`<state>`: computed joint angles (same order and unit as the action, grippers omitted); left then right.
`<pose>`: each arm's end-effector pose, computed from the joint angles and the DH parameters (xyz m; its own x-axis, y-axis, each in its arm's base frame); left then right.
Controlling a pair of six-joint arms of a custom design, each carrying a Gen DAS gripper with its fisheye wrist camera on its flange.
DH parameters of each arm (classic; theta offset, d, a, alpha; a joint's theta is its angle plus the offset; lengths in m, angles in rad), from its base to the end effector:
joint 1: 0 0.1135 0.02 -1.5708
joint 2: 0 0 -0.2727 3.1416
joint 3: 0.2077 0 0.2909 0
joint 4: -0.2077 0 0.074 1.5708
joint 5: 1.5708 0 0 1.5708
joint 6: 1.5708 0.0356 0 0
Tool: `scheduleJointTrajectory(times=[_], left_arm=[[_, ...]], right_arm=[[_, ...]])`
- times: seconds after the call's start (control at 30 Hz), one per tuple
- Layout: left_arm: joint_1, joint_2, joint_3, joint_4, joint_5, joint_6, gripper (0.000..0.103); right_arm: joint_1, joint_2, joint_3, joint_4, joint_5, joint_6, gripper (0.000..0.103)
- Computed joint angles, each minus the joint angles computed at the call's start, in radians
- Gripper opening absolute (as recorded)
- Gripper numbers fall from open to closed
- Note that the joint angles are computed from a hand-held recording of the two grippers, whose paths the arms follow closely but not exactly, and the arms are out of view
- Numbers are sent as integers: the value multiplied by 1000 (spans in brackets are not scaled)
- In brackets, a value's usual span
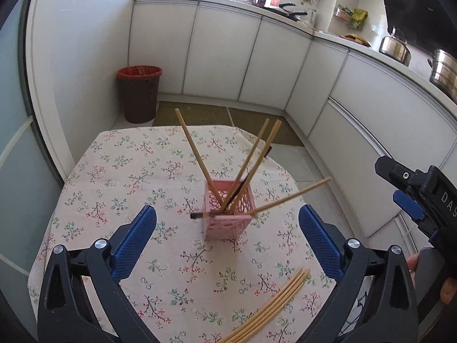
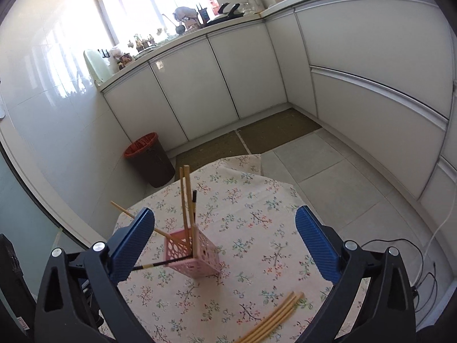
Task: Organize utensils
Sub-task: 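Open both tools to drop the chopsticks into the pink cup, then lower the left tool to a chopstick and grasp it while the right tool grasps another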
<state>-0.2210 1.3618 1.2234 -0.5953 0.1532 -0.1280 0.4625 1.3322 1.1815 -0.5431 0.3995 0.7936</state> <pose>0.3254 -0.0787 0.3273 -0.6898 0.0257 -0.7236 0.2412 0.9505 -0.1962 0.2998 0.1340 0.3268 -0.5036 0.4828 -0.7165 0.3074 0.8752 0.3737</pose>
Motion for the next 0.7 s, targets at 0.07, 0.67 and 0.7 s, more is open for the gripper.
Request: scheduleJointTrajectory(times=[0.07,0.67,0.7], left_arm=[[-30,10,-5,-30,-14,33,96],[-265,472,180,-271,-7,118,95],[-263,503,207,-286,10,104,94]], right_arm=[[-6,-42,-55,-17,-6,43,96],[-154,-344,-554,-115,-279,333,96],[-162,-345,-556,-111,-290,326,96]])
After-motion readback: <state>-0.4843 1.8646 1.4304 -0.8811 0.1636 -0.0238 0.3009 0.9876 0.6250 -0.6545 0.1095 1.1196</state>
